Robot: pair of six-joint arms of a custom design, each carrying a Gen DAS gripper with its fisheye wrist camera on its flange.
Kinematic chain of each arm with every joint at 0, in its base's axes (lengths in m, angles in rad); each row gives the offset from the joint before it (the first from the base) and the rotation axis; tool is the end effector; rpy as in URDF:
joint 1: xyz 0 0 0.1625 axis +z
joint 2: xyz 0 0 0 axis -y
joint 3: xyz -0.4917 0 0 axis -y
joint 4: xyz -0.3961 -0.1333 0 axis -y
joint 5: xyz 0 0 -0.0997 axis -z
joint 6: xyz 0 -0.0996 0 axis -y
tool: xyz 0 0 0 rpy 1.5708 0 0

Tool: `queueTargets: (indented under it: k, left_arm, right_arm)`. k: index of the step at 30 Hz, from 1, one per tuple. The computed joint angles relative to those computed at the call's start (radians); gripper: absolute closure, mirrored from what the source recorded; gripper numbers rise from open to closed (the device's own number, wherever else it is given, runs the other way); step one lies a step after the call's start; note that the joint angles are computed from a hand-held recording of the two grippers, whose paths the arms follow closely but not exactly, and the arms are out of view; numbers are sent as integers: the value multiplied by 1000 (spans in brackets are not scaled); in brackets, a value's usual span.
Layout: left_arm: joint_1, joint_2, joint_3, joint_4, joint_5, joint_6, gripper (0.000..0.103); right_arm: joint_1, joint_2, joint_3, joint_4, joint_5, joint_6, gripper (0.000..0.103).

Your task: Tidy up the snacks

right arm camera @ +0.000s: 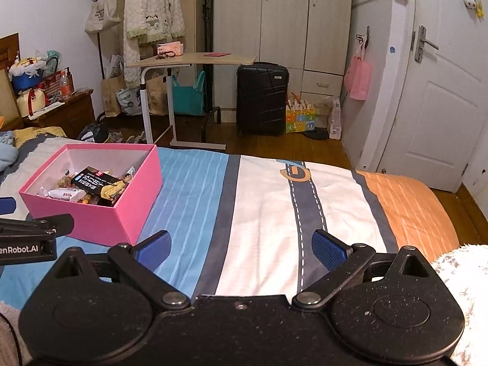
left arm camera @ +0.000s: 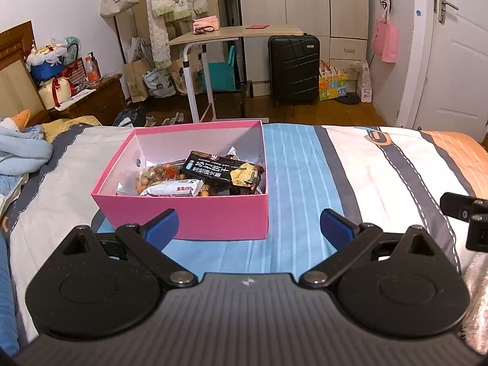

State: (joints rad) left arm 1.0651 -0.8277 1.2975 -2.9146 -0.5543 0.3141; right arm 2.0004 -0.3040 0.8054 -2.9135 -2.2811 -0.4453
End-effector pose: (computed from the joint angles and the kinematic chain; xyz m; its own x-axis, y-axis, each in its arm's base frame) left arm -0.1920 -0.7968 0.3881 -0.6423 -0.1266 -0.7559 0.5355 0.6314 -0.5608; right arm 0.4533 -0.8254 0.1433 -0.6852 -0.1471 0.7133 -0.6346 0.6012 -0.4856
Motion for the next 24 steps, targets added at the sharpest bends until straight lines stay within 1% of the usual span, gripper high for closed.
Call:
queueTargets:
  k: [13, 24]
  left_arm:
    - [-1, 5, -3, -26, 3, 35, 2]
    - [-4, 2, 5, -46, -2, 50, 2]
  right_arm:
    - [-3, 12, -27, 37, -18, 31, 3]
    - [-7, 3, -13, 46, -9, 49, 3]
